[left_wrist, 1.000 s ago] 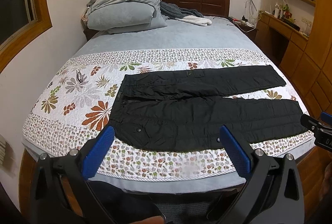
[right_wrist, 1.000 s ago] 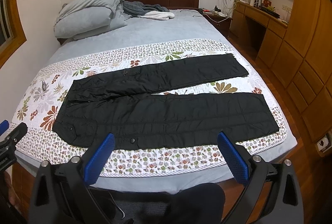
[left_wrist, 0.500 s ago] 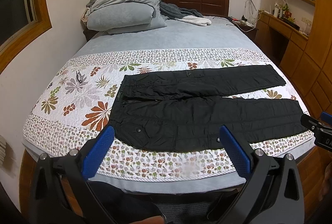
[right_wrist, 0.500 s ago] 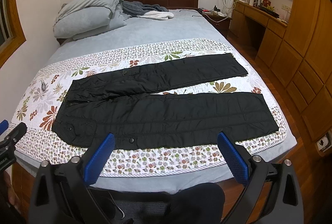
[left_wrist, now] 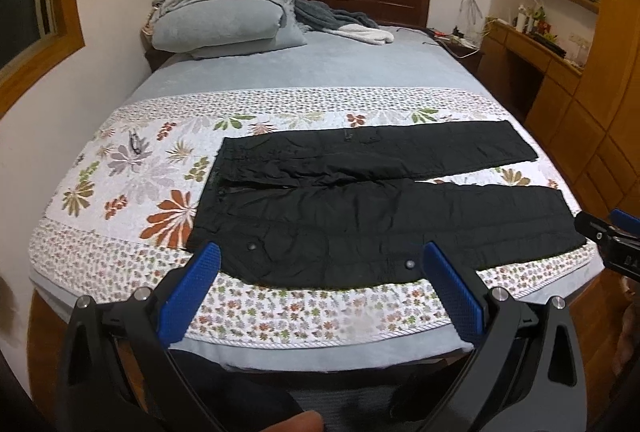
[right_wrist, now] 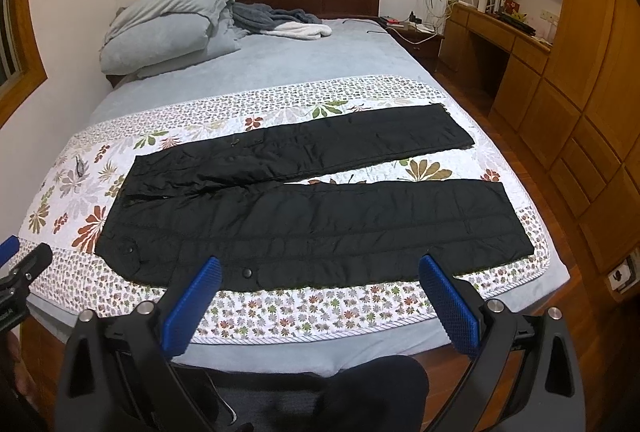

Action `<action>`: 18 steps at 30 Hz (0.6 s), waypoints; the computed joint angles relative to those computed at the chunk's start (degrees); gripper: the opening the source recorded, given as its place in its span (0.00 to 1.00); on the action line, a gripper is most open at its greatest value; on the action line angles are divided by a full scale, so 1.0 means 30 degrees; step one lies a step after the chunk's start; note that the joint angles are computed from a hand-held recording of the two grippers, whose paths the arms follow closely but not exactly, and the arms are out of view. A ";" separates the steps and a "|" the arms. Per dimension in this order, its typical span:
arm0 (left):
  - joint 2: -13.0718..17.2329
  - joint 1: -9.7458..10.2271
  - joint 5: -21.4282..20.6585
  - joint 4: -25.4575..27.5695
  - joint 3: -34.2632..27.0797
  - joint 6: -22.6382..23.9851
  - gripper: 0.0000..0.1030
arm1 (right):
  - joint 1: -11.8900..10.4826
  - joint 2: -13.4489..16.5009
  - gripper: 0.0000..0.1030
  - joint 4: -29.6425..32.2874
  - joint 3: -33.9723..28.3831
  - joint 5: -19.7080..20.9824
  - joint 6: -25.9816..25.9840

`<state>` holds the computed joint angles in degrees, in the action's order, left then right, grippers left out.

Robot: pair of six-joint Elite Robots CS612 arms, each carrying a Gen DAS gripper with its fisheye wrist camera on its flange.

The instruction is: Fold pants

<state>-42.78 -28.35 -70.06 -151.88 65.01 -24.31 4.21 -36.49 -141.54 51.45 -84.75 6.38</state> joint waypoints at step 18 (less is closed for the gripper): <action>0.2065 0.3965 -0.6357 0.0900 -0.1213 -0.3980 0.98 | -0.2099 0.3459 0.97 0.3365 -0.3366 0.5882 0.0998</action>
<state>-36.59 -16.45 -89.13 -149.18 61.38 -36.25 -2.09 -26.11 -131.45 41.35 -67.10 9.38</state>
